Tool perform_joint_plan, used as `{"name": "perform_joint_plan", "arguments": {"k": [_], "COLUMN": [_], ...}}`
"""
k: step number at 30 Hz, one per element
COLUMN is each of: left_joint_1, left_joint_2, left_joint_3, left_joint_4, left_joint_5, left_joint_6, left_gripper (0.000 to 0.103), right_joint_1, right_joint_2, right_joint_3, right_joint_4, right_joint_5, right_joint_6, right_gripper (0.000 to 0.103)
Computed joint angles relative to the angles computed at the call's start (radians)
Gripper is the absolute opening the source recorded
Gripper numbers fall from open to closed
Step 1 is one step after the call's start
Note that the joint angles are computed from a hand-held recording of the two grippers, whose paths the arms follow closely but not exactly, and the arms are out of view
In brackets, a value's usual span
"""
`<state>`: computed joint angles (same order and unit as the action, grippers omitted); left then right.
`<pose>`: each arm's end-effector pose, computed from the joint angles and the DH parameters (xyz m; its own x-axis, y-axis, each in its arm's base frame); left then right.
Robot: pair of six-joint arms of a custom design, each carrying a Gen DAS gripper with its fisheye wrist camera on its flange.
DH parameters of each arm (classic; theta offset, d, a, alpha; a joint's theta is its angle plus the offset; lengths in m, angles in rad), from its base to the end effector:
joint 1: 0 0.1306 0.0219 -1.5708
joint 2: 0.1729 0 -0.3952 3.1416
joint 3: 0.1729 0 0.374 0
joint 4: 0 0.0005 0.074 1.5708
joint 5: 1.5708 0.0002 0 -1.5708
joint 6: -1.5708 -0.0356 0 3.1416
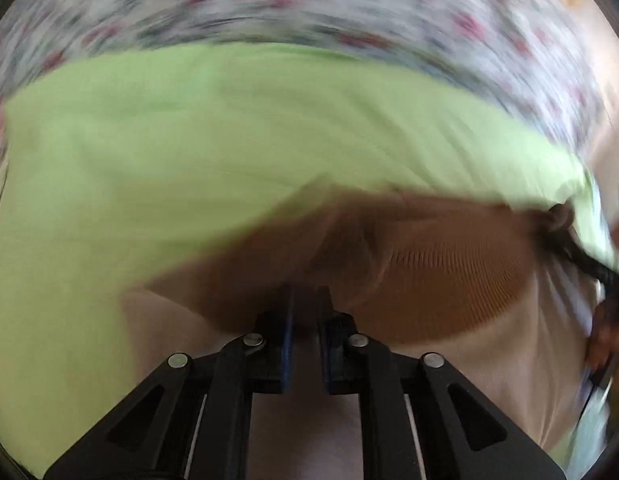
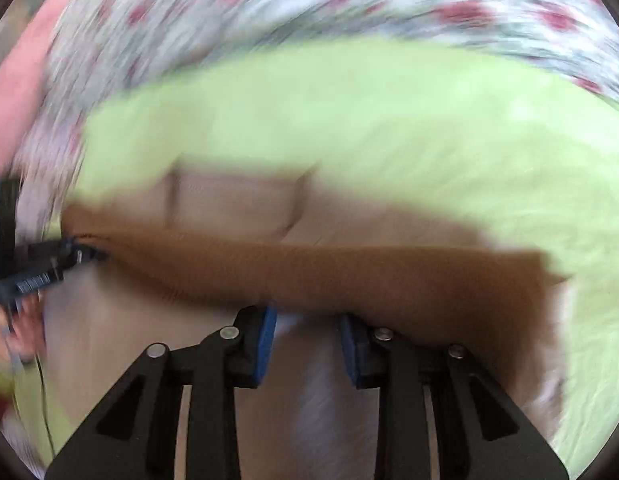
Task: Fold small clothes
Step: 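Lay the hem down near the collar and open both tools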
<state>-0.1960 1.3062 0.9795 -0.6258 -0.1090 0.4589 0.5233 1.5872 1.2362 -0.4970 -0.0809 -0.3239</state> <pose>0.3961 -0.0752 0.3149 -0.7749 -0.2951 -0.5589 -0.2359 0.9555 -0.1773 0.4490 0.2618 0.3079 -0.7891 -0.0890 -0.6078 -0.3093 0.9124 0.2680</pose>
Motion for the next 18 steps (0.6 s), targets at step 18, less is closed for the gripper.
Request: {"name": "perform_joint_plan", "arguments": {"k": [18], "left_joint_1": [-0.175], "left_joint_2": [-0.487], "left_joint_3": [-0.292], "left_joint_4": [-0.100], "left_joint_5": [-0.066], "left_joint_6": [0.255], "left_gripper": [0.015], "right_joint_1": [0.039], "right_joint_2": [-0.386], "right_joint_3": [-0.347], "right_joint_4": [0.089], "right_joint_5": [-0.083], "right_joint_6": [-0.179], "right_gripper": [0.044]}}
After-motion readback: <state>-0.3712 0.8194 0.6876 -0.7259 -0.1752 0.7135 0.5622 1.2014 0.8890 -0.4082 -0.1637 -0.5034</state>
